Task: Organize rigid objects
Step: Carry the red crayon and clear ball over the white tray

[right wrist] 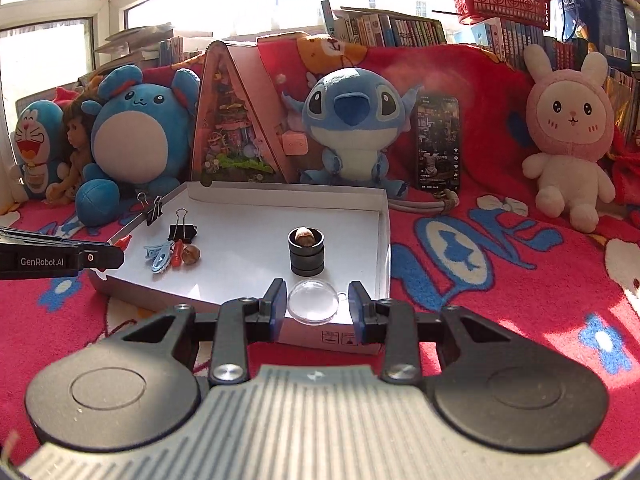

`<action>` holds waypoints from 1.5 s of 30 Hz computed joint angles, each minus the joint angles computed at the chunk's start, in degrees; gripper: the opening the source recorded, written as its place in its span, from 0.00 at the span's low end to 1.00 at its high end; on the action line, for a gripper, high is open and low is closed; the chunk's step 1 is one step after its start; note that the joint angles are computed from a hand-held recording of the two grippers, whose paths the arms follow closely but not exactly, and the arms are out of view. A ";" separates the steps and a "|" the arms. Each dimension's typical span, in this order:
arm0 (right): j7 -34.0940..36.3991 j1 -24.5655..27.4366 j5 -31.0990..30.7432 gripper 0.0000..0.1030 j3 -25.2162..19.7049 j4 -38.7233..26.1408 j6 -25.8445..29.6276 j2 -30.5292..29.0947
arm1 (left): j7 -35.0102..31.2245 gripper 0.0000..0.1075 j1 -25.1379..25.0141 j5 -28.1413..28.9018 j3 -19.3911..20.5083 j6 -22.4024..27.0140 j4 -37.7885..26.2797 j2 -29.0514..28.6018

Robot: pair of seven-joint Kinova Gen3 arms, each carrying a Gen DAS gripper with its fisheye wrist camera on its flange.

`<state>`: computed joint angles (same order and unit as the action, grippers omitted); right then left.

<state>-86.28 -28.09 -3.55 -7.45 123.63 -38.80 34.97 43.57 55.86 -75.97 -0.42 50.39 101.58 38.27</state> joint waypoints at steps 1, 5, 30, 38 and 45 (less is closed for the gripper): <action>-0.12 0.02 -0.05 0.37 -0.05 -0.98 0.98 0.16 | -0.40 0.09 -0.48 0.32 0.00 -0.09 -0.38 0.15; 0.61 -1.61 -2.19 0.37 0.94 -4.34 3.31 1.04 | -1.13 0.09 -2.07 1.04 -0.62 -1.70 -1.62 0.82; 0.37 -5.02 -7.05 0.38 4.42 -14.59 13.88 5.89 | -8.78 0.09 -2.04 8.87 -7.10 -6.18 -7.36 5.60; 0.61 -5.72 -7.61 0.38 5.12 -15.77 14.98 6.46 | -9.36 0.09 -1.71 10.00 -8.38 -7.02 -7.96 6.38; 0.23 -5.74 -7.88 0.38 5.24 -16.54 15.89 6.92 | -10.09 0.11 -1.11 10.45 -9.04 -6.80 -8.45 6.88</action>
<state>-86.05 -33.83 -11.43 -2.22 107.09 -22.91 41.89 33.48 54.74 -65.52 -9.46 43.59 93.12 45.15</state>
